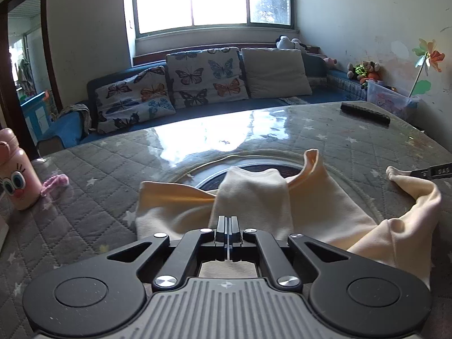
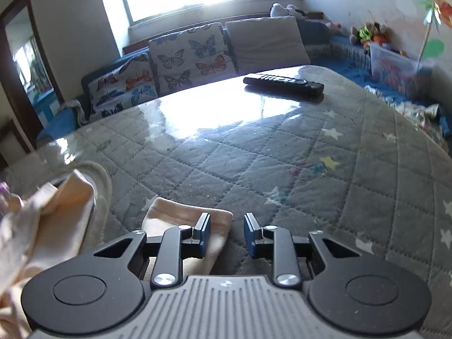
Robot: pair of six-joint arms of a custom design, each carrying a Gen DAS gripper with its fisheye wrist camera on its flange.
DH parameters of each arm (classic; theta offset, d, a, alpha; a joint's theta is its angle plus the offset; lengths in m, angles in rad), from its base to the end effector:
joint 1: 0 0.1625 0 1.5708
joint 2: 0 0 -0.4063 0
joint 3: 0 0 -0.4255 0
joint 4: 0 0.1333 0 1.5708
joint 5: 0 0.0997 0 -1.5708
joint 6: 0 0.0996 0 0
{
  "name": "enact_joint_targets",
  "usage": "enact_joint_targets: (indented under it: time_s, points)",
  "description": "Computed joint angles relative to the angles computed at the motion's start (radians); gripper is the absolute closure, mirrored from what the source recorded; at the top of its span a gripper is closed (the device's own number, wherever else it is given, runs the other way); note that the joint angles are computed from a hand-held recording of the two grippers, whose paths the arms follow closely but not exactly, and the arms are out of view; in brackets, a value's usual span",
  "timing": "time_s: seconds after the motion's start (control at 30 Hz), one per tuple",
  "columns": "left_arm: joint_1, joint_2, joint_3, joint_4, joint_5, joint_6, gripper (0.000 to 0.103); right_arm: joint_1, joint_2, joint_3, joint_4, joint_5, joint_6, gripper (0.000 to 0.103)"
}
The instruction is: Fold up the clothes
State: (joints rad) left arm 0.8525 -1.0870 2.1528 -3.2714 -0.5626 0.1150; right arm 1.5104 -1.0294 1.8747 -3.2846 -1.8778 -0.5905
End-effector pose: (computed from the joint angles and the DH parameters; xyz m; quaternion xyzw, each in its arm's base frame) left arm -0.1696 -0.5246 0.1661 0.1988 0.8217 -0.3973 0.3570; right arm 0.0651 -0.6337 0.2071 0.1728 -0.8821 0.3496 0.2644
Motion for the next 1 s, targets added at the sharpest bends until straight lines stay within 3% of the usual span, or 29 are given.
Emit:
enact_joint_targets:
  time_s: [0.1, 0.13, 0.17, 0.3, 0.37, 0.47, 0.57, 0.63, 0.67, 0.77, 1.0]
  points:
    - [0.005, 0.026, -0.022, 0.028, -0.028, 0.004, 0.093, 0.013, 0.011, 0.009, -0.038, -0.031, -0.059, 0.095]
    - [0.009, 0.037, -0.031, 0.036, -0.034, 0.001, 0.084, 0.017, 0.012, 0.014, -0.053, -0.042, -0.071, 0.099]
    - [0.014, 0.048, -0.04, 0.045, -0.041, -0.001, 0.074, 0.019, 0.012, 0.019, -0.072, -0.052, -0.08, 0.099]
    - [0.031, 0.084, -0.074, 0.082, -0.064, -0.008, 0.068, 0.022, 0.007, 0.037, -0.157, -0.107, -0.121, 0.1]
    - [0.038, 0.1, -0.087, 0.086, -0.069, -0.001, 0.055, 0.018, -0.005, 0.043, -0.175, -0.132, -0.124, 0.1]
    - [0.045, 0.117, -0.102, 0.09, -0.073, 0.001, 0.052, 0.008, -0.03, 0.065, -0.193, -0.179, -0.128, 0.1]
    - [0.053, 0.13, -0.113, 0.098, -0.071, -0.001, 0.057, 0.002, -0.042, 0.084, -0.206, -0.207, -0.136, 0.1]
    - [0.059, 0.134, -0.117, 0.099, -0.072, -0.002, 0.072, -0.001, -0.045, 0.091, -0.216, -0.213, -0.139, 0.099]
    - [0.06, 0.133, -0.115, 0.088, -0.075, 0.004, 0.087, -0.001, -0.047, 0.093, -0.217, -0.215, -0.138, 0.099]
    - [0.053, 0.127, -0.103, 0.06, -0.054, 0.018, 0.1, 0.003, -0.045, 0.089, -0.216, -0.222, -0.135, 0.097]
    - [0.013, 0.034, -0.012, -0.061, 0.024, 0.008, 0.101, 0.01, -0.059, 0.104, -0.241, -0.198, -0.141, 0.093]
